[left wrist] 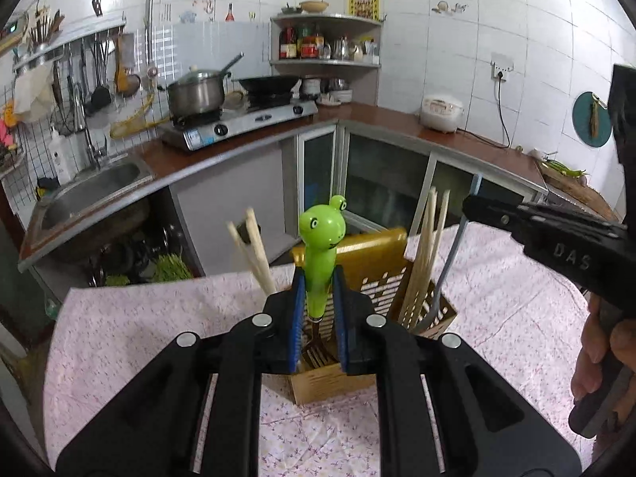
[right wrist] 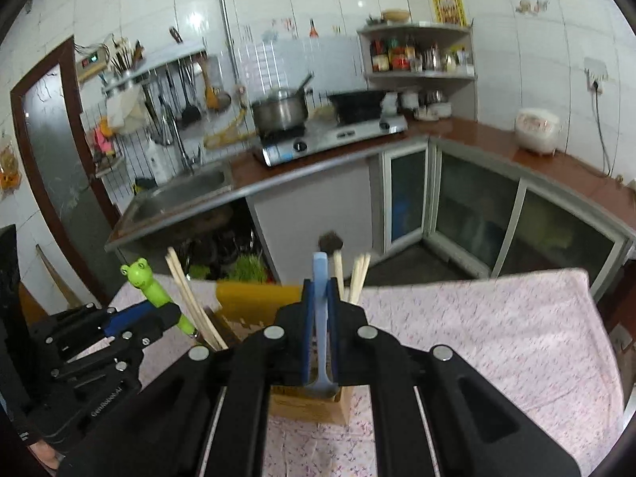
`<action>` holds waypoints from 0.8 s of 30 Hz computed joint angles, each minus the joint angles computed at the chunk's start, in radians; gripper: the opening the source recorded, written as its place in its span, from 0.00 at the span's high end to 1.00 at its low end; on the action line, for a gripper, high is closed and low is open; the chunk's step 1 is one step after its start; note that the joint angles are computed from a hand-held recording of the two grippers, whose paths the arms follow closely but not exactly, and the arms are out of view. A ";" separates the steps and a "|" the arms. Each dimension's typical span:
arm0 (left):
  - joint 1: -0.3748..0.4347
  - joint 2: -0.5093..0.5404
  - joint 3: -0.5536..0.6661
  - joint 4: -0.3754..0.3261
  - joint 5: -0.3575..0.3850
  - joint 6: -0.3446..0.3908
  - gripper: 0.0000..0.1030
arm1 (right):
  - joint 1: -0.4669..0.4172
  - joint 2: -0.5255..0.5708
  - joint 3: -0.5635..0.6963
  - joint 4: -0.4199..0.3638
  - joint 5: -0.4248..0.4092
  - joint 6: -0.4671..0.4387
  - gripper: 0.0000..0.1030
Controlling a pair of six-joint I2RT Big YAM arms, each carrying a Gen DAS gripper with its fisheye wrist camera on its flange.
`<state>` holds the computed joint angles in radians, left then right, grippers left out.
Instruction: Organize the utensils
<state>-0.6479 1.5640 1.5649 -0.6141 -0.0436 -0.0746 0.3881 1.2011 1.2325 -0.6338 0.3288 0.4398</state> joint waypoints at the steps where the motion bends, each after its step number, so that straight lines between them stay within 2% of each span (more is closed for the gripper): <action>1: 0.003 0.001 -0.013 0.010 0.007 -0.004 0.88 | -0.006 0.012 -0.009 0.003 -0.022 0.008 0.93; 6: 0.013 0.004 -0.072 0.058 0.026 -0.007 0.88 | -0.006 0.044 -0.046 0.036 -0.026 0.004 0.93; 10: 0.024 -0.015 -0.112 0.088 0.031 -0.038 0.86 | -0.002 0.032 -0.073 0.061 -0.014 0.016 0.92; 11: 0.026 -0.030 -0.131 0.102 0.027 -0.043 0.82 | -0.003 0.023 -0.082 0.066 -0.018 0.023 0.88; 12: 0.026 -0.041 -0.142 0.106 0.024 -0.050 0.70 | 0.002 0.009 -0.092 0.065 -0.003 0.029 0.67; 13: 0.030 -0.061 -0.162 0.117 0.028 -0.062 0.60 | 0.006 -0.006 -0.102 0.070 0.010 0.032 0.55; 14: 0.033 -0.079 -0.175 0.121 0.033 -0.072 0.58 | 0.011 -0.029 -0.123 0.087 0.018 0.036 0.48; 17: 0.038 -0.159 -0.246 0.140 0.028 -0.101 0.46 | 0.036 -0.097 -0.170 0.088 0.050 0.050 0.48; 19: 0.036 -0.242 -0.324 0.174 -0.019 -0.118 0.24 | 0.079 -0.150 -0.211 0.080 0.122 0.059 0.46; 21: 0.028 -0.330 -0.406 0.216 -0.088 -0.125 0.10 | 0.142 -0.203 -0.254 0.080 0.212 0.054 0.38; 22: 0.021 -0.367 -0.440 0.230 -0.116 -0.123 0.05 | 0.194 -0.235 -0.283 0.082 0.286 0.055 0.35; 24: 0.000 -0.452 -0.516 0.257 -0.161 -0.110 0.05 | 0.281 -0.278 -0.323 0.080 0.399 0.069 0.28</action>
<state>-0.6477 1.1124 1.0484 -0.3574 -0.2041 -0.1850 0.6690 0.9233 0.9098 -0.5536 0.7274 0.5085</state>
